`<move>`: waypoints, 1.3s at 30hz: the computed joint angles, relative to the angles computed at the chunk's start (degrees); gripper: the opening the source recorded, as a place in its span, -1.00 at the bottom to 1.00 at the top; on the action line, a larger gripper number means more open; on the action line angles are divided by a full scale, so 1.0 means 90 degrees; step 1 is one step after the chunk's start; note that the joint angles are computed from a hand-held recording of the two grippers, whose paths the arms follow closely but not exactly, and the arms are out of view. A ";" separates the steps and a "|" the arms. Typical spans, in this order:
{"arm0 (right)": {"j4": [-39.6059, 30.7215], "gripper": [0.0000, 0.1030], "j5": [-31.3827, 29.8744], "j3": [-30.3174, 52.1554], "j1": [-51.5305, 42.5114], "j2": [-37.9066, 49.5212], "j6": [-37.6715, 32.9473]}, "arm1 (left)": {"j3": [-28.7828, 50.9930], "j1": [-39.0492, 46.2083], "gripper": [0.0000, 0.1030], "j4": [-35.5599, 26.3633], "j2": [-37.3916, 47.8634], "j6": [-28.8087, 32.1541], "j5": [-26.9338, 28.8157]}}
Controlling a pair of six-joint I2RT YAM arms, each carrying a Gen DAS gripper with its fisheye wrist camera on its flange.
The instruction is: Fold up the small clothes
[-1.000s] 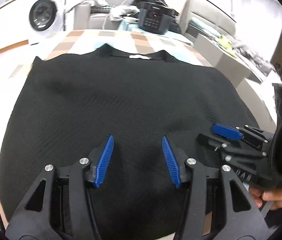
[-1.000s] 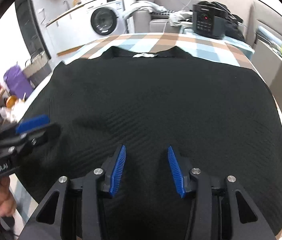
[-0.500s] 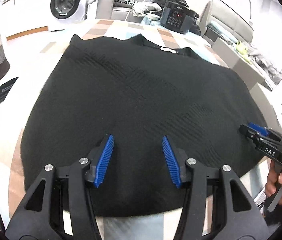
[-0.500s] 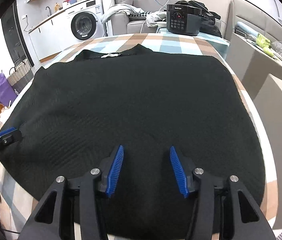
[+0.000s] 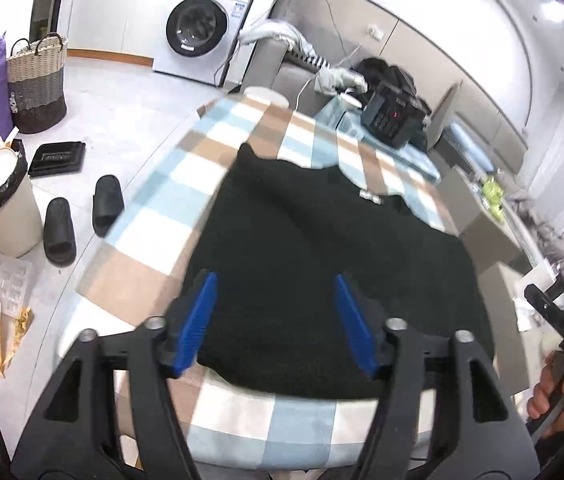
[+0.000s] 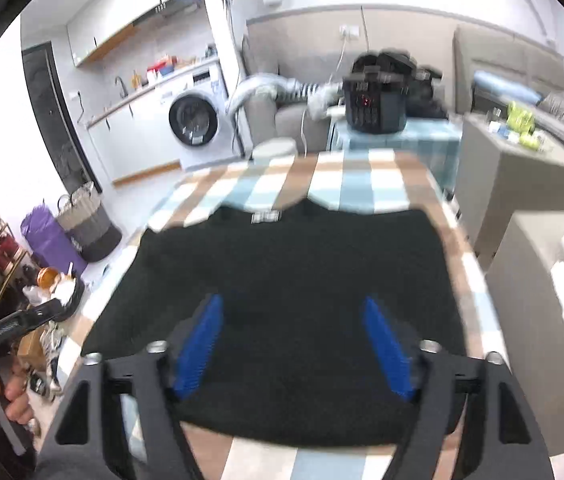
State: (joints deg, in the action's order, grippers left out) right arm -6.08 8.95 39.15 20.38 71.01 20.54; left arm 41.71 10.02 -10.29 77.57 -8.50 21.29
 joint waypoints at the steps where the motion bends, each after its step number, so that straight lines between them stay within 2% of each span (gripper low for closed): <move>1: -0.0020 0.63 0.0049 -0.0035 0.0016 -0.0101 -0.0023 | 0.0027 0.0140 0.23 -0.0063 -0.0010 0.0091 0.0064; 5: 0.0069 0.63 -0.0001 -0.0225 0.0123 0.0141 0.0152 | -0.0146 0.0603 0.23 -0.0304 0.0024 0.0393 0.0183; 7: 0.0355 0.63 -0.0117 -0.0368 0.0185 0.0457 0.0281 | -0.0340 0.0823 0.23 -0.0347 0.0181 0.0431 0.0294; 12: 0.0868 0.63 -0.0453 -0.0462 0.0266 0.1300 0.0517 | -0.1025 0.0733 0.23 0.0607 0.0770 -0.0051 0.0392; 21: 0.1274 0.63 -0.0601 -0.0337 0.0343 0.1931 0.0471 | -0.1235 -0.0683 0.23 0.2423 0.1867 -0.0894 -0.0813; 23: 0.1287 0.63 -0.0668 -0.0281 0.0334 0.2078 0.0467 | -0.1262 -0.0977 0.09 0.2832 0.2027 -0.1056 -0.1156; 24: 0.1313 0.63 -0.0681 -0.0254 0.0352 0.2168 0.0469 | -0.1237 -0.1107 -0.38 0.2988 0.2129 -0.1123 -0.1329; 25: 0.1292 0.63 -0.0674 -0.0214 0.0375 0.2237 0.0480 | -0.1197 -0.1197 -0.53 0.3112 0.2259 -0.1188 -0.1367; 27: 0.1280 0.63 -0.0664 -0.0140 0.0431 0.2365 0.0466 | -0.1222 -0.1235 -0.63 0.3334 0.2293 -0.1434 -0.1486; 31: 0.1231 0.63 -0.0555 -0.0098 0.0519 0.2411 0.0437 | -0.1231 -0.0716 -0.66 0.3290 0.2172 -0.1346 -0.1097; 36: 0.1230 0.63 -0.0696 0.0024 0.0414 0.2612 0.0383 | -0.1281 -0.0398 -0.67 0.3203 0.1875 -0.1271 -0.0976; 39: 0.1258 0.63 -0.0745 0.0019 0.0406 0.2602 0.0377 | -0.1278 -0.0593 -0.67 0.3138 0.1484 -0.1162 -0.1116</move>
State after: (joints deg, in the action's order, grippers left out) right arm 5.24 2.24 39.33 24.03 94.43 23.94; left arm 30.21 4.69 17.95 90.93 -18.96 11.25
